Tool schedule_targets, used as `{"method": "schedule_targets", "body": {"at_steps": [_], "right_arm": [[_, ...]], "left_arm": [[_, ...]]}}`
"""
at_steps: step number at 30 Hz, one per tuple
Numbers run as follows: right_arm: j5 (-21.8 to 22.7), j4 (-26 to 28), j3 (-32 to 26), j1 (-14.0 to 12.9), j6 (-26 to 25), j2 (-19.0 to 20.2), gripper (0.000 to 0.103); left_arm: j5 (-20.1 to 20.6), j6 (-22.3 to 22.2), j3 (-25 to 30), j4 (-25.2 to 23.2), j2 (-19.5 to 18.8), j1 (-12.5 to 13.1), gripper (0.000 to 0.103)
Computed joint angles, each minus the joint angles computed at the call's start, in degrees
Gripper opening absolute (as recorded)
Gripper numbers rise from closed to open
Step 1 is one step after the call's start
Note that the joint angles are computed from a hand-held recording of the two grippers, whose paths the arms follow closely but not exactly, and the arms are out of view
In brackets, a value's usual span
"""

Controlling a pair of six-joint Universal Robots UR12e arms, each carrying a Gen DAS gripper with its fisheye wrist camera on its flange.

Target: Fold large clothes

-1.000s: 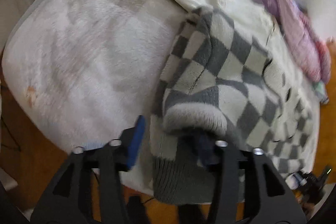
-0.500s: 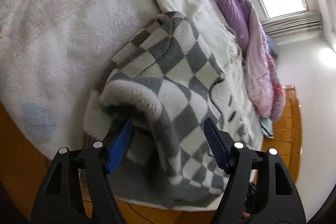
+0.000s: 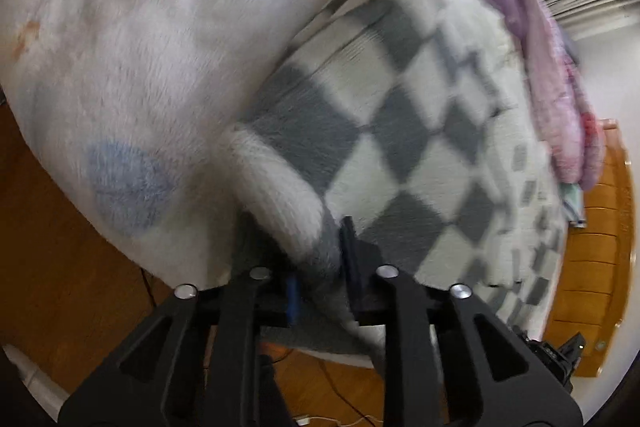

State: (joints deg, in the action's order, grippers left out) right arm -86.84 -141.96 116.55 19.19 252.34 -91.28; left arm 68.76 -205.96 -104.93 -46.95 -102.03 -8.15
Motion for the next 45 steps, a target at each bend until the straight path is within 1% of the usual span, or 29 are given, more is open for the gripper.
{"method": "schedule_targets", "body": {"at_steps": [1,3,4,5,6,7,9,10,12,13,14,15,16,18,19,21,22,23,25,26,28,32,34,36,38,40,41,42,45], "right_arm": [[-0.4,1.93,-0.46,-0.04,-0.36,0.51,0.034],[0.89,0.84,-0.04,-0.62,0.88,0.67,0.038],[0.47,1.81,-0.52,-0.49,1.4,0.25,0.039],[-0.19,4.14,-1.31,-0.22,1.17,-0.18,0.042],[-1.6,7.2,-2.51,0.31,0.89,-0.6,0.043],[-3.51,10.32,-3.92,1.07,0.3,-1.01,0.043],[-7.27,18.45,-7.72,2.5,-1.3,-0.77,0.044],[-9.42,19.55,-9.42,3.4,-2.69,-0.4,0.044],[-13.04,19.88,-13.56,4.95,-7.45,1.88,0.037],[-13.4,17.22,-14.93,5.41,-9.89,3.2,0.033],[-12.59,13.69,-15.22,5.36,-11.53,3.98,0.028],[-10.49,8.56,-16.42,5.14,-14.14,6.05,0.022],[-9.22,5.76,-17.89,4.99,-16.94,8.09,0.017],[-7.18,1.92,-20.66,4.56,-20.67,11.88,0.003],[-5.89,0.43,-23.01,4.27,-22.14,14.79,0.002],[-2.98,-1.07,-26.68,3.44,-23.92,19.5,0.0],[-2.51,-0.62,-28.12,3.2,-24.86,21.08,0.0],[-1.42,2.08,-30.46,2.79,-26.46,23.37,0.0],[-1.27,6.45,-33.37,2.42,-27.55,26.35,0.0],[-0.17,6.57,-33.47,1.98,-27.64,27.25,0.0],[1.34,2.39,-31.69,1.34,-25.71,27.16,0.0],[2.26,3.59,-30.03,1.79,-24.16,24.99,0.0],[3.01,4.47,-29.4,2.52,-22.67,23.98,0.0],[3.37,4.73,-27.16,3.53,-20.92,21.95,0.0],[3.36,2.97,-24.4,4.56,-19.27,20.22,0.0],[3.5,4.17,-22.88,5.41,-17.63,18.96,0.0],[4.16,3.87,-21.25,5.8,-16.21,18.12,0.0],[4.48,2.08,-19.81,6.06,-14.87,17.68,0.0],[3.91,0.84,-18.54,6.66,-16.02,17.57,0.0]], "left_arm": [[0.48,-0.11,0.27,-0.04,-0.4,-0.18,0.025],[-0.26,-0.37,0.93,-0.18,-0.96,-0.25,0.035],[-1.66,-0.17,0.95,0.02,-0.84,-0.06,0.046],[-2.3,-0.02,0.87,0.15,-0.55,0.02,0.057],[-2.66,0.15,0.66,0.72,-0.02,0.11,0.063],[-2.26,0.4,0.51,0.87,0.53,0.08,0.072],[-3.05,0.86,-0.18,1.67,1.72,0.69,0.073],[-3.03,0.73,-0.57,1.69,2.29,1.0,0.074],[-2.36,-1.07,-1.37,2.51,3.1,1.47,0.076],[-1.92,-2.06,-1.92,2.88,3.42,1.72,0.076],[-1.32,-2.77,-2.55,2.92,3.8,2.11,0.076],[-0.88,-3.68,-2.91,2.74,3.91,2.46,0.076],[-0.11,-4.52,-2.88,1.38,3.91,2.69,0.076],[-0.49,-5.62,-3.09,1.77,3.87,3.03,0.077],[0.11,-5.49,-3.0,2.04,3.76,2.9,0.077],[0.35,-5.25,-3.27,3.22,3.66,2.92,0.077],[0.29,-5.38,-3.36,3.29,3.6,2.99,0.078],[0.18,-5.73,-3.34,3.14,3.44,3.01,0.079],[-1.23,-6.1,-3.4,2.64,3.01,3.29,0.08],[-1.61,-6.08,-3.4,2.44,2.82,3.36,0.08],[-2.41,-6.51,-3.86,3.14,2.76,3.68,0.083],[-3.76,-7.1,-3.94,3.5,2.21,3.84,0.083],[-5.83,-7.96,-4.48,4.18,2.16,4.32,0.083],[-7.37,-8.97,-5.25,4.25,2.31,4.82,0.083],[-7.52,-8.8,-5.59,3.89,2.38,4.8,0.083],[-7.27,-7.97,-5.91,3.61,2.53,4.61,0.083],[-7.38,-7.75,-6.11,3.76,2.6,4.57,0.083],[-7.24,-7.59,-6.25,3.8,2.63,4.46,0.083],[-7.29,-7.51,-6.28,3.67,2.29,4.15,0.082]]}}
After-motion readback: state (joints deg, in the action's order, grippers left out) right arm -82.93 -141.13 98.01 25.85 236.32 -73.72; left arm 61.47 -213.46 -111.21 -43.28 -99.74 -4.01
